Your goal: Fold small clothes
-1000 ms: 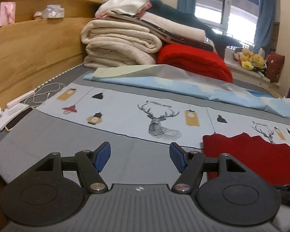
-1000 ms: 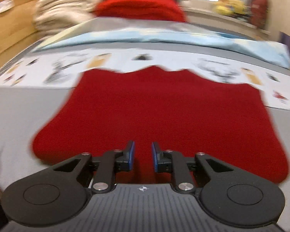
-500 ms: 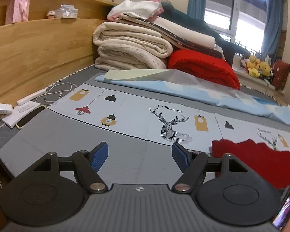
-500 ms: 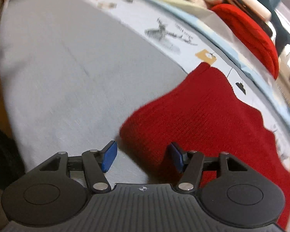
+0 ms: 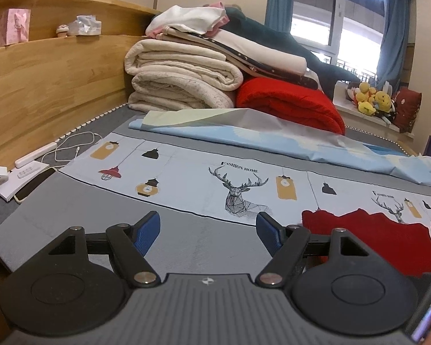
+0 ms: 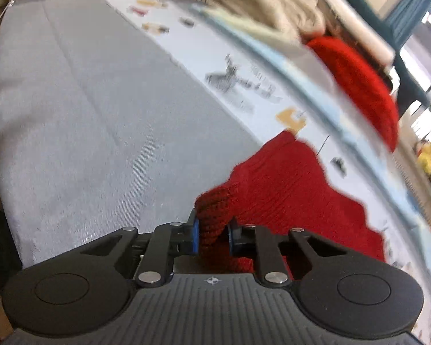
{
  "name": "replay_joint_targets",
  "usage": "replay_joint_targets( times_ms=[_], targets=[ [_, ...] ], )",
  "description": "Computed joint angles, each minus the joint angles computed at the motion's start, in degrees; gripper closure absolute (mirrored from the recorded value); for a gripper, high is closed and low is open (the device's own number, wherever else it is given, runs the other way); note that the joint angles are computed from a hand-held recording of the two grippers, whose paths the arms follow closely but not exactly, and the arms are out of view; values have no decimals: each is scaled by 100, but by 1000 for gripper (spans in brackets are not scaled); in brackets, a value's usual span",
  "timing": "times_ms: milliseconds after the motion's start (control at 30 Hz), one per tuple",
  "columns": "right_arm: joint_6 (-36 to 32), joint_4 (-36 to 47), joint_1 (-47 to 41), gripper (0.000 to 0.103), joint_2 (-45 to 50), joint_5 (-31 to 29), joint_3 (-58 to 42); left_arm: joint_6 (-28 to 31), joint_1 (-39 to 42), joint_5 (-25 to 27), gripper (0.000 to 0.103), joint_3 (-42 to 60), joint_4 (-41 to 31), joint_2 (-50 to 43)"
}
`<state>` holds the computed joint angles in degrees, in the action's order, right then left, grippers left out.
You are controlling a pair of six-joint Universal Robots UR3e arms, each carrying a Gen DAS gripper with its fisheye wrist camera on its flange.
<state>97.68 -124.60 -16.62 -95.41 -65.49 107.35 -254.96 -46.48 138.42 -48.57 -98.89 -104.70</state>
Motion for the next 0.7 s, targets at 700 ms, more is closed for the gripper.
replay_joint_targets(
  times_ms=[700],
  targets=[
    [4616,3690,-1655,87,2703,1677,-6278,513,346,-597,25,576,1018,-1087]
  ],
)
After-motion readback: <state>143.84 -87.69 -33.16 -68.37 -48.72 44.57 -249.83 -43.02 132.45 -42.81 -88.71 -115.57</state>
